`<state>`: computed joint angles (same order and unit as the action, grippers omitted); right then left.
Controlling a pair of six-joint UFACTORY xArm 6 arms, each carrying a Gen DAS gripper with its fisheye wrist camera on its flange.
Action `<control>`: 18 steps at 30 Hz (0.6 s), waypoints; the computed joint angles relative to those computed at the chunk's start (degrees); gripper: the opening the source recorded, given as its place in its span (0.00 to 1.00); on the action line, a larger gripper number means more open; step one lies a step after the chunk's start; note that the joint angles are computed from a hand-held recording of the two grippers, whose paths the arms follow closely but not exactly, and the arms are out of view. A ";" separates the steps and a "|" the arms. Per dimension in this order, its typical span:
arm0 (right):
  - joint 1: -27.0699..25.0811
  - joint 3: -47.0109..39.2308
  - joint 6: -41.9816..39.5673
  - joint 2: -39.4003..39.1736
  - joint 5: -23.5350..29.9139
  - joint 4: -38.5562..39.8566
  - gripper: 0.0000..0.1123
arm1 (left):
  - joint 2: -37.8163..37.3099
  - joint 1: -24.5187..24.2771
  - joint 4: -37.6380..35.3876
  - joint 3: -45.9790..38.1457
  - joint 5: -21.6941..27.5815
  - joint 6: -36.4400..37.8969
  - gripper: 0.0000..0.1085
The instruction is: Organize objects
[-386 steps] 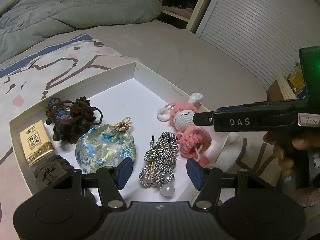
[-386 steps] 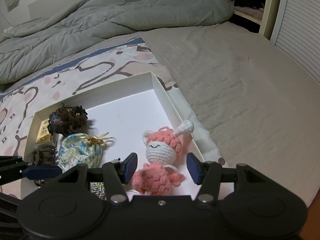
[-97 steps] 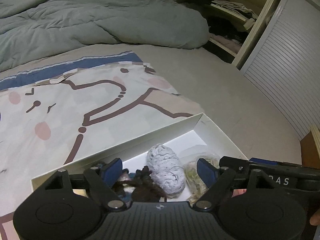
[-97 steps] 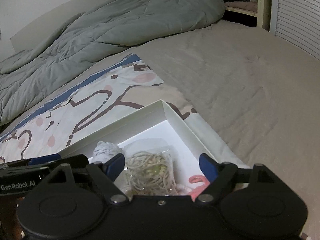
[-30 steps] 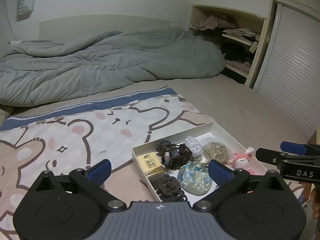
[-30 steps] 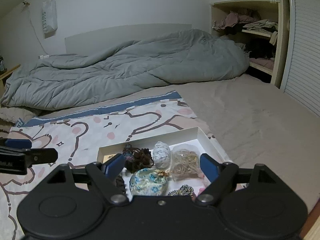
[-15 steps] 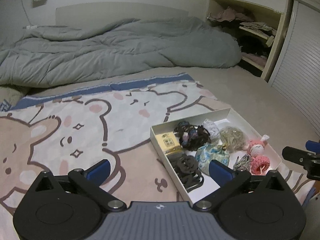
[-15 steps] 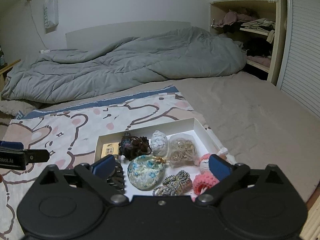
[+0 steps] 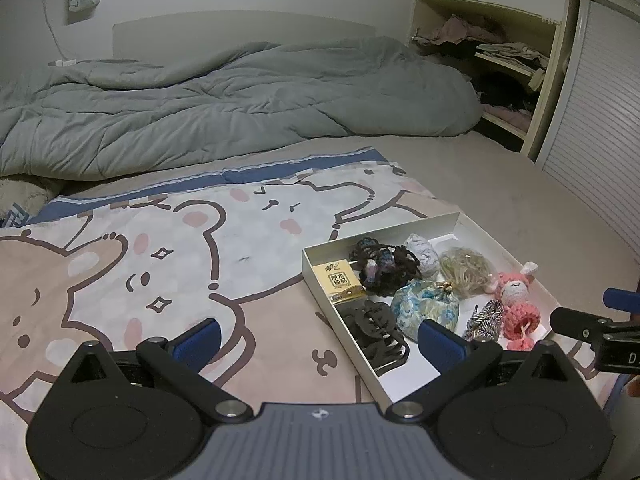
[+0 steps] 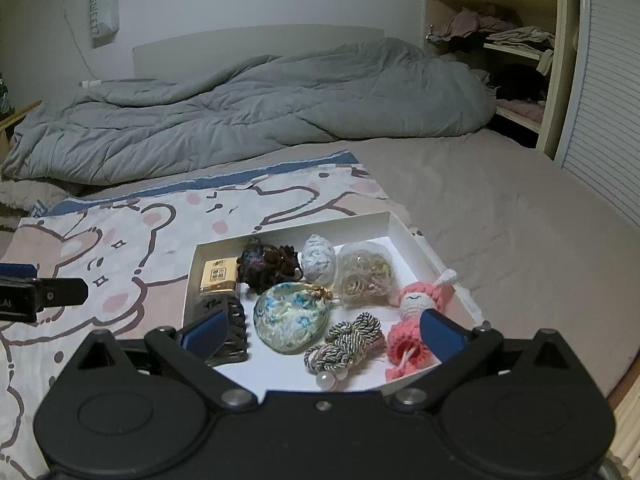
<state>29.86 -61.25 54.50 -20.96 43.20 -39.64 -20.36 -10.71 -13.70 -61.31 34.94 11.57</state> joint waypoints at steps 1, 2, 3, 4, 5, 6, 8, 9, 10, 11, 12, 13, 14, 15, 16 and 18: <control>0.02 -0.01 -0.08 0.00 0.00 0.12 0.92 | -0.03 -0.02 0.12 0.07 0.02 -0.08 0.95; 0.06 -0.03 -0.09 0.03 0.04 0.21 0.92 | -0.10 -0.02 0.16 0.19 -0.01 -0.15 0.95; 0.07 -0.07 -0.13 0.09 0.11 0.28 0.92 | -0.10 -0.04 0.37 0.27 -0.03 -0.43 0.95; 0.07 -0.17 -0.26 0.17 0.24 0.42 0.92 | -0.05 -0.01 0.63 0.25 0.04 -0.65 0.95; 0.10 -0.21 -0.25 0.19 0.34 0.47 0.92 | 0.02 0.01 0.94 0.22 0.07 -0.89 0.95; 0.12 -0.18 -0.28 0.15 0.33 0.58 0.92 | 0.03 0.04 1.26 0.24 0.03 -1.17 0.95; 0.13 -0.06 -0.37 0.06 0.36 0.85 0.92 | 0.15 0.11 1.60 0.24 0.06 -1.34 0.95; 0.04 -0.04 -0.53 0.06 0.32 1.12 0.92 | 0.19 0.14 1.73 0.21 0.17 -1.33 0.95; 0.00 -0.04 -0.61 0.09 0.31 1.34 0.92 | 0.24 0.17 1.85 0.17 0.31 -1.32 0.95; -0.05 -0.03 -0.70 0.10 0.36 1.54 0.92 | 0.28 0.17 1.92 0.16 0.40 -1.28 0.95; -0.07 -0.04 -0.68 0.13 0.38 1.63 0.92 | 0.27 0.13 2.02 0.19 0.40 -1.31 0.95; -0.12 0.00 -0.64 0.09 0.33 1.75 0.92 | 0.29 0.11 2.05 0.20 0.36 -1.25 0.95; -0.16 0.02 -0.53 0.11 0.25 1.79 0.92 | 0.33 0.09 2.14 0.21 0.28 -1.29 0.95; -0.21 0.07 -0.49 0.07 0.22 1.88 0.92 | 0.34 0.07 2.29 0.23 0.23 -1.35 0.95; -0.24 0.05 -0.49 0.07 0.23 1.97 0.92 | 0.34 -0.01 2.44 0.25 0.18 -1.47 0.95; -0.29 0.02 -0.47 0.11 0.23 2.15 0.92 | 0.37 -0.02 2.47 0.18 0.40 -1.49 0.95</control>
